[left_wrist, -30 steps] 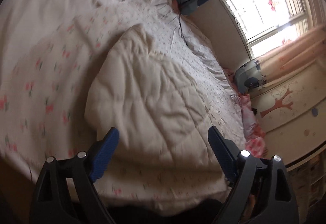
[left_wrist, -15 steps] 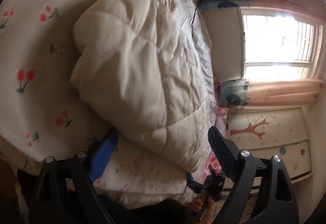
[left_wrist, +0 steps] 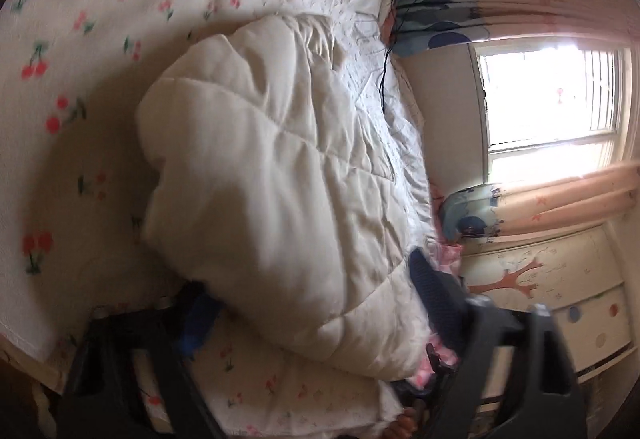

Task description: Fold large clothes

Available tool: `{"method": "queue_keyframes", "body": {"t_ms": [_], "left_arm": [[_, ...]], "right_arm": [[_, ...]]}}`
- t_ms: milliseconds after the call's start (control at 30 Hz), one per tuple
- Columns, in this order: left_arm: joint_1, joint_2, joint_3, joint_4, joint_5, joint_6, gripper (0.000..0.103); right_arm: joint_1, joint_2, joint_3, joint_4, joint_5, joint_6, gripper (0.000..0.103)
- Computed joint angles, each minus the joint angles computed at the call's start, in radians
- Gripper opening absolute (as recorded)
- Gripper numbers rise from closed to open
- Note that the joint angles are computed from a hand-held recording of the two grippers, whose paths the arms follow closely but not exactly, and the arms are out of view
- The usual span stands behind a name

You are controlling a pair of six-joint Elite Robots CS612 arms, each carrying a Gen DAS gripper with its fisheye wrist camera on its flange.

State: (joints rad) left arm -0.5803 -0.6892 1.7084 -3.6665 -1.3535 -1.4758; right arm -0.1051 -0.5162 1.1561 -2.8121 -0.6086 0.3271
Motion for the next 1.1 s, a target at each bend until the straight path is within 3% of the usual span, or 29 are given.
{"method": "queue_keyframes", "body": {"t_ms": [33,67,167,300,367,433,500,533,567,633,700,800,900,933,1000,1100], "left_arm": [[0.003,-0.011,0.003,0.046,-0.011,0.008,0.045],[0.006,-0.014,0.007,0.058,-0.025,0.015,0.038],[0.0,-0.041,0.032,0.076,-0.02,0.075,0.03],[-0.026,-0.098,0.085,0.075,-0.003,0.151,0.029],[-0.047,-0.134,0.119,0.105,0.009,0.203,0.029],[-0.059,-0.156,0.136,0.165,-0.01,0.233,0.032],[-0.061,-0.157,0.149,0.211,-0.042,0.199,0.041],[-0.061,-0.146,0.154,0.195,-0.049,0.175,0.045],[-0.06,-0.134,0.159,0.165,-0.053,0.143,0.051],[-0.062,-0.125,0.168,0.135,-0.042,0.088,0.064],[-0.065,-0.105,0.179,0.054,-0.022,0.054,0.065],[-0.063,-0.079,0.178,-0.015,0.006,-0.007,0.075],[-0.047,-0.051,0.155,-0.056,0.0,-0.03,0.076],[-0.045,-0.048,0.148,-0.06,0.006,-0.037,0.078],[-0.043,-0.049,0.135,-0.042,0.018,-0.036,0.082],[-0.035,-0.044,0.115,-0.01,0.018,-0.056,0.083]], "right_arm": [[-0.002,0.002,0.002,-0.015,0.014,0.008,0.036],[-0.004,-0.004,0.013,-0.019,0.02,-0.005,0.033],[-0.018,-0.026,0.049,-0.016,0.073,-0.048,0.029],[-0.045,-0.09,0.14,-0.036,0.143,-0.12,0.028],[-0.06,-0.143,0.216,-0.01,0.135,-0.211,0.028],[-0.07,-0.184,0.266,0.122,0.086,-0.356,0.028],[-0.079,-0.189,0.269,0.29,0.041,-0.437,0.032],[-0.086,-0.189,0.274,0.331,0.041,-0.432,0.038],[-0.094,-0.189,0.285,0.33,0.051,-0.4,0.043],[-0.104,-0.205,0.326,0.204,0.023,-0.319,0.05],[-0.099,-0.236,0.362,0.021,-0.104,-0.238,0.051],[-0.063,-0.275,0.367,-0.112,-0.235,-0.271,0.055],[0.015,-0.275,0.289,-0.077,-0.307,-0.432,0.074],[0.041,-0.263,0.253,-0.044,-0.324,-0.489,0.079],[0.097,-0.219,0.161,0.029,-0.347,-0.588,0.079],[0.184,-0.111,-0.019,0.158,-0.417,-0.68,0.079]]}}
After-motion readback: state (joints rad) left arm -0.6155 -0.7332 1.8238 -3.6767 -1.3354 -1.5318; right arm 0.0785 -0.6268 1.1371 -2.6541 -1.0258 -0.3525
